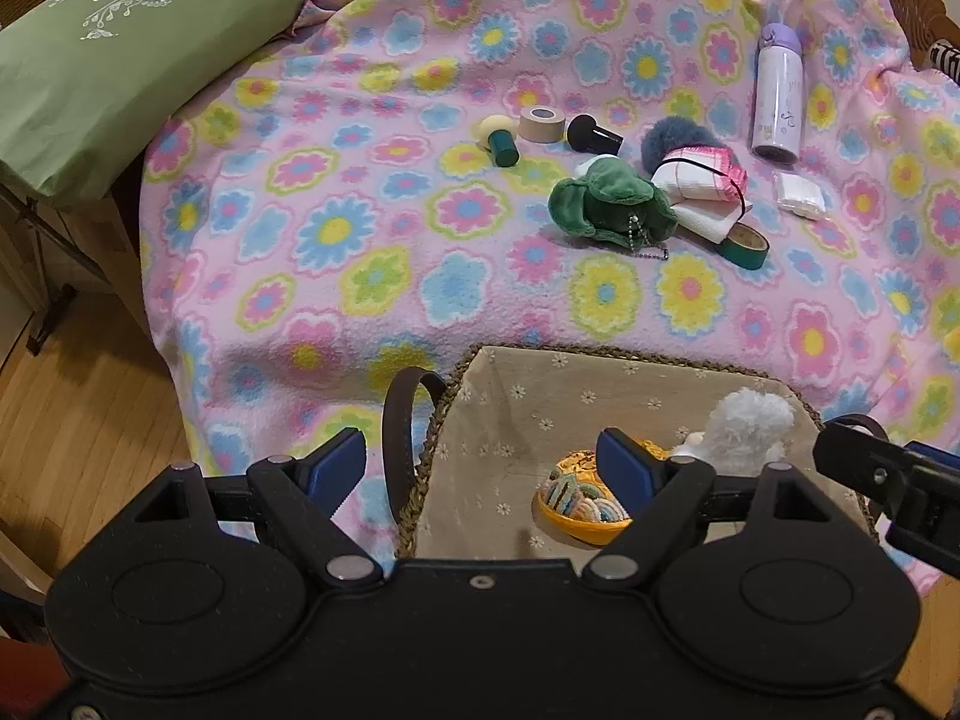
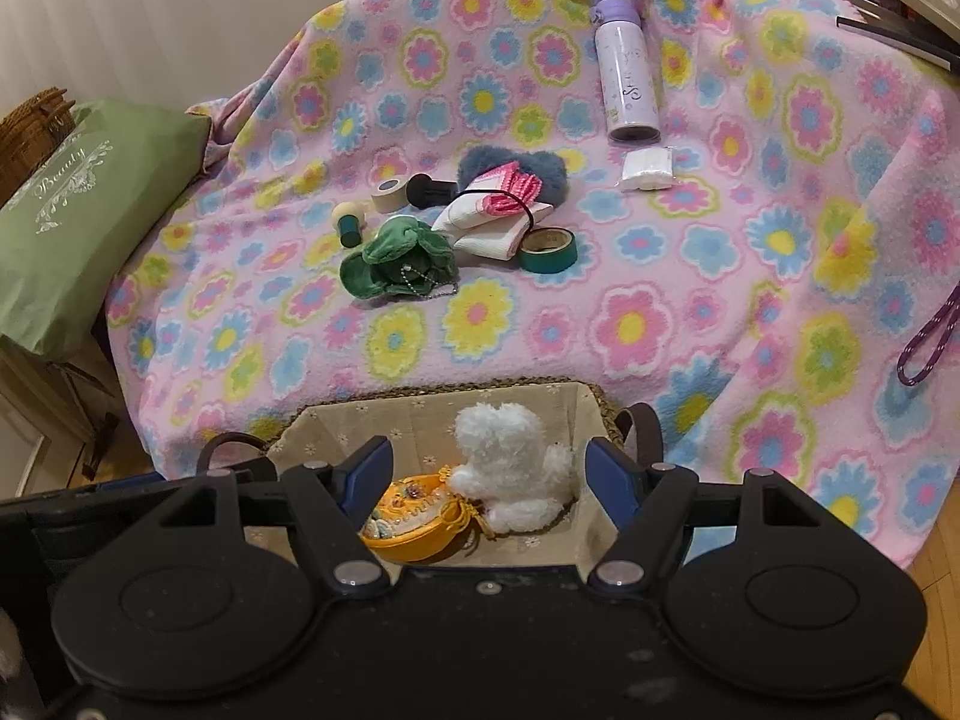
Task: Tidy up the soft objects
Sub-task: 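Withdraw both tools from the basket toward the remaining items, then reach the left tool to the green plush toy while the right tool approaches the green tape roll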
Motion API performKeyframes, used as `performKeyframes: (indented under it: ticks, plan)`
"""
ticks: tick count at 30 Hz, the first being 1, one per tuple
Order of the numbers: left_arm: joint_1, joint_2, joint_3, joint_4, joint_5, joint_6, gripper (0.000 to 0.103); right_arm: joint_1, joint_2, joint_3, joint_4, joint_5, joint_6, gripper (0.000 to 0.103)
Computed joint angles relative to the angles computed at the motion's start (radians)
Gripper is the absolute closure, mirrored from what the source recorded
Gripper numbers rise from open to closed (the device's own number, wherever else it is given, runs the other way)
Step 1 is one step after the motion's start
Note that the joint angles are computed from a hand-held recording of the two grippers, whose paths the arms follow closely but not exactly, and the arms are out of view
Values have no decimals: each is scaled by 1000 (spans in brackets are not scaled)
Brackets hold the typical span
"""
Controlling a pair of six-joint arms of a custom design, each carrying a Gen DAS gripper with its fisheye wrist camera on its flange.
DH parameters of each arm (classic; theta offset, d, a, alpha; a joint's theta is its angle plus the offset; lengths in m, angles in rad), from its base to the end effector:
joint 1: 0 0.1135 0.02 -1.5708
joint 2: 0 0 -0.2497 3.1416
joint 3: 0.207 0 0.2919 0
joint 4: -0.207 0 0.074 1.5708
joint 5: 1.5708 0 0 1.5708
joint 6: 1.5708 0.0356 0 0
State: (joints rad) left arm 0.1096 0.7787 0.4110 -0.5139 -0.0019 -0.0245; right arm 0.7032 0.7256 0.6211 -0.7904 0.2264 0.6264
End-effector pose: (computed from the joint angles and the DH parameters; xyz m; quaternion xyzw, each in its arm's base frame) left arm 0.1989 0.0220 0.1576 -0.0634 0.9391 0.0153 0.3375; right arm 0.1513 0.1178 0.2243 0.0014 0.9381 0.1194 0.3250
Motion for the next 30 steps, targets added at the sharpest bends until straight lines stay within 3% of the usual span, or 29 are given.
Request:
performKeyframes:
  ticks: [15,30]
  plan:
    - [-43,251,111,79,-21,48,22,-136,122,27,51,-75,-116,31]
    - [-84,606,370,124,-28,60,22,-308,426,174,206,-145,-265,31]
